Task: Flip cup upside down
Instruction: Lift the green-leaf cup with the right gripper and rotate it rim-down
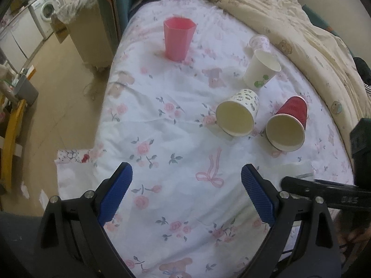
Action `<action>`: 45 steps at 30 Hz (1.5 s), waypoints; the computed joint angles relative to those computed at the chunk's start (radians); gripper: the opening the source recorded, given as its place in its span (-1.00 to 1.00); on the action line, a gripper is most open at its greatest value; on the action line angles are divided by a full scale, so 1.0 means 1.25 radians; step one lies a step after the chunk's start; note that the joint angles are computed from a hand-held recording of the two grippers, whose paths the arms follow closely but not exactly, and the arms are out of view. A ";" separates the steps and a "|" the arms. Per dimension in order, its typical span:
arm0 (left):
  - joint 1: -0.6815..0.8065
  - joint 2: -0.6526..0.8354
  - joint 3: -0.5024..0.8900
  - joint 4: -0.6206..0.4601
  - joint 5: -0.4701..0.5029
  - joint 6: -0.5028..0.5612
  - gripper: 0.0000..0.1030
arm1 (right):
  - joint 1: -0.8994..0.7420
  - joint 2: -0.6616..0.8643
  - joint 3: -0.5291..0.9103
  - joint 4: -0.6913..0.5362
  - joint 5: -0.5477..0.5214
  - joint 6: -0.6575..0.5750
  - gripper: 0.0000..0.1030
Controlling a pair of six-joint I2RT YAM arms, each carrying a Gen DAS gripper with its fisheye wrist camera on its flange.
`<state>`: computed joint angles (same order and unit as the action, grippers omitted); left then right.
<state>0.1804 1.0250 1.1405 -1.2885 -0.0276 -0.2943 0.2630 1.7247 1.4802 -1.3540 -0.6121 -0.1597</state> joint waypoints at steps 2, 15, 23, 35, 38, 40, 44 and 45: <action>0.003 -0.014 -0.003 0.005 0.012 0.004 0.81 | -0.008 -0.015 0.011 -0.013 -0.002 -0.007 0.16; -0.097 -0.055 0.010 0.015 0.020 -0.029 0.81 | -0.129 -0.140 -0.013 0.040 -0.056 -0.049 0.16; -0.170 -0.074 0.006 0.025 0.030 -0.034 0.81 | -0.141 -0.143 -0.044 0.096 -0.108 0.007 0.16; -0.322 -0.071 0.011 0.068 0.151 -0.052 0.81 | -0.084 -0.143 -0.068 0.105 -0.089 -0.008 0.16; -0.368 -0.056 0.008 0.070 0.115 -0.063 0.81 | -0.067 -0.149 -0.074 0.105 -0.084 -0.017 0.16; -0.368 -0.047 0.002 0.064 0.111 -0.067 0.81 | -0.061 -0.152 -0.074 0.104 -0.084 -0.026 0.16; -0.338 -0.045 -0.013 0.056 0.112 -0.058 0.81 | -0.052 -0.168 -0.073 0.102 -0.066 -0.050 0.16; -0.328 -0.042 -0.017 0.053 0.113 -0.057 0.81 | -0.052 -0.172 -0.072 0.099 -0.066 -0.058 0.16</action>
<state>-0.2300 0.9727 1.1191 -1.2222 0.1134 -0.3652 0.1979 1.5094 1.3899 -1.2309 -0.6940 -0.2326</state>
